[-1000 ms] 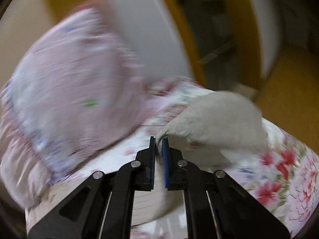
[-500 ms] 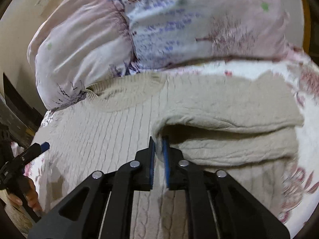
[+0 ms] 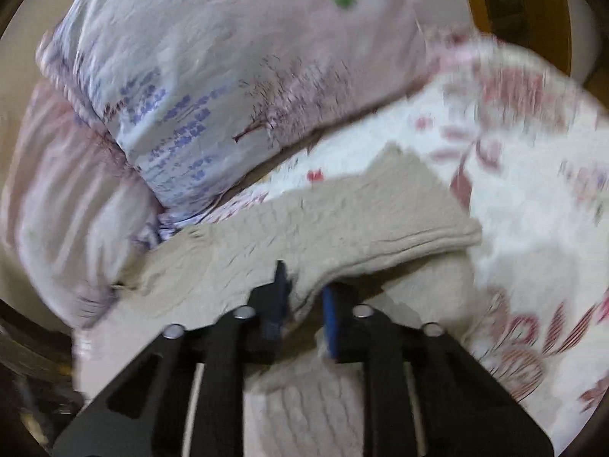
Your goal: Fold small clothes
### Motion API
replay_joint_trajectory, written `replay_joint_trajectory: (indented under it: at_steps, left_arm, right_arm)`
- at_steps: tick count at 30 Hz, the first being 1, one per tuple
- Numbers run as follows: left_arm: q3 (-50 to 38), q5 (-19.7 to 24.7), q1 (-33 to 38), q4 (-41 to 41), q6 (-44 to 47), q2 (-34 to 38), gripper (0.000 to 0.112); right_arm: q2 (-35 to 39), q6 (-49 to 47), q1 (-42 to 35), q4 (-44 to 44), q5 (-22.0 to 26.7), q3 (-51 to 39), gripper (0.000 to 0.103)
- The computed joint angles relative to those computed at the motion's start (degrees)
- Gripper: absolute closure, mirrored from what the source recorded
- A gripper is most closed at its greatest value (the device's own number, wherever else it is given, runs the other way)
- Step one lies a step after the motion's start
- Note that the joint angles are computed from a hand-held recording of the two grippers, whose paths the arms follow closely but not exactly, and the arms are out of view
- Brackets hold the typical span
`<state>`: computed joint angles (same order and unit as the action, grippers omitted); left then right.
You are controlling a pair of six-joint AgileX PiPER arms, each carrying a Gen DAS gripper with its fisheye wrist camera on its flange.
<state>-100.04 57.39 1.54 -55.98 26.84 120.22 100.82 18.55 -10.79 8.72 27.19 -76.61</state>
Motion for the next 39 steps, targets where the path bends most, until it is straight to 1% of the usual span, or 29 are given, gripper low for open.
replay_joint_trajectory:
  at_steps: [1, 2, 3, 4, 5, 6, 7, 9, 10, 11, 12, 13, 15, 16, 17, 19, 21, 22, 24, 25, 27, 28, 29, 30, 31, 32, 34, 36, 39]
  left_arm:
    - [-0.37, 0.89, 0.41, -0.93, -0.05, 0.42, 0.014]
    - [-0.72, 1.54, 0.71, -1.65, -0.07, 0.77, 0.018]
    - [-1.19, 2.53, 1.12, -2.85, -0.04, 1.35, 0.019]
    - [-1.7, 3.32, 1.38, -3.57, -0.35, 1.86, 0.02]
    - [-2.0, 3.89, 1.67, -4.23, -0.67, 2.24, 0.02]
    - [-2.17, 4.31, 1.94, -5.06, -1.08, 2.64, 0.02]
    - [-2.49, 4.63, 2.12, -5.47, -1.66, 3.07, 0.02]
    - [-3.29, 5.11, 2.31, -5.81, -3.17, 4.0, 0.021]
    - [-3.75, 5.23, 2.32, -5.74, -3.75, 4.32, 0.022]
    - [-4.01, 5.33, 2.39, -5.68, -4.14, 4.56, 0.024]
    - [-4.2, 5.38, 2.45, -5.63, -4.53, 4.71, 0.025]
    - [-4.29, 5.51, 2.59, -6.0, -4.48, 4.86, 0.028]
    - [-5.48, 6.26, 2.69, -5.94, -5.72, 5.61, 0.029]
    - [-5.65, 6.32, 2.72, -5.96, -6.08, 5.79, 0.03]
    - [-6.01, 6.57, 2.73, -6.18, -6.44, 6.1, 0.035]
    - [-8.01, 8.24, 2.37, -6.76, -7.41, 7.5, 0.04]
    - [-10.01, 8.91, 1.5, -5.73, -9.38, 8.46, 0.043]
    - [-10.79, 8.85, 1.02, -4.88, -10.56, 8.75, 0.047]
    - [-13.49, 9.67, -0.06, -2.87, -14.27, 10.23, 0.05]
    - [-14.36, 9.99, -0.36, -2.44, -15.29, 10.81, 0.055]
    - [-16.02, 10.67, -1.05, -1.55, -17.71, 12.07, 0.058]
    - [-16.85, 10.9, -1.26, -1.3, -18.7, 12.69, 0.063]
    - [-17.36, 10.93, -1.48, -1.18, -19.33, 13.13, 0.069]
    - [-17.33, 10.53, -1.63, -1.62, -19.39, 13.37, 0.072]
    - [-17.47, 10.05, -1.79, -1.85, -19.42, 13.59, 0.078]
    - [-18.02, 9.27, -2.12, -1.84, -19.01, 13.95, 0.089]
    - [-20.33, 8.35, -2.64, -0.85, -18.8, 14.87, 0.105]
    - [-21.81, 7.19, -2.49, -0.93, -18.37, 15.16, 0.106]
    - [-20.51, 5.81, -1.51, -2.06, -14.74, 12.89, 0.106]
  right_arm:
    - [-0.39, 3.44, 1.98, -5.73, -0.79, -0.33, 0.093]
    - [-1.14, 4.89, 4.98, -11.46, -1.78, -0.84, 0.094]
    - [-1.61, 5.48, 6.64, -15.35, -2.26, -1.01, 0.094]
    - [-1.92, 3.77, 10.16, -16.96, -3.32, -1.61, 0.094]
    - [-1.71, -0.23, 12.17, -16.27, -3.76, -1.91, 0.092]
    - [-0.74, -5.96, 14.87, -13.29, -2.68, -3.34, 0.087]
    - [0.76, -11.68, 18.07, -9.91, -0.41, -5.07, 0.08]
    - [3.82, -23.14, 21.49, -1.7, 4.43, -7.82, 0.07]
    - [5.62, -28.17, 22.93, 2.35, 6.91, -8.77, 0.07]
    - [6.27, -30.91, 23.16, 5.01, 7.78, -8.76, 0.069]
    - [6.68, -32.64, 23.15, 7.42, 8.5, -8.54, 0.066]
    - [6.61, -34.12, 22.55, 10.14, 9.04, -7.85, 0.06]
    - [5.23, -36.69, 19.52, 16.51, 9.9, -5.74, 0.053]
    - [4.15, -37.36, 17.88, 19.0, 9.97, -4.55, 0.051]
    - [2.34, -38.35, 15.77, 21.56, 9.77, -2.57, 0.05]
    - [-1.9, -39.74, 11.38, 24.97, 8.79, 1.52, 0.047]
    - [-4.85, -40.22, 8.2, 27.16, 8.03, 3.85, 0.045]
    - [-7.22, -41.85, 5.16, 30.09, 7.83, 6.04, 0.045]
    - [-8.96, -44.01, 1.66, 34.64, 7.37, 7.9, 0.045]
    - [-10.11, -44.84, -0.07, 36.7, 7.12, 9.06, 0.045]
    - [-13.77, -47.84, -5.51, 42.4, 6.28, 12.88, 0.045]
    - [-14.8, -48.41, -6.87, 44.23, 5.45, 14.14, 0.045]
    - [-16.1, -50.16, -9.98, 47.98, 5.32, 15.9, 0.045]
    - [-16.22, -51.61, -12.18, 51.36, 5.36, 16.77, 0.045]
    - [-16.4, -52.94, -14.92, 54.35, 6.55, 17.53, 0.045]
    - [-15.52, -52.86, -18.21, 56.44, 8.86, 17.33, 0.045]
    - [-13.82, -52.39, -21.07, 58.82, 11.3, 17.51, 0.044]
    - [-11.86, -54.08, -22.51, 62.25, 13.02, 18.06, 0.044]
    - [-12.41, -56.07, -21.07, 63.85, 11.59, 19.88, 0.044]
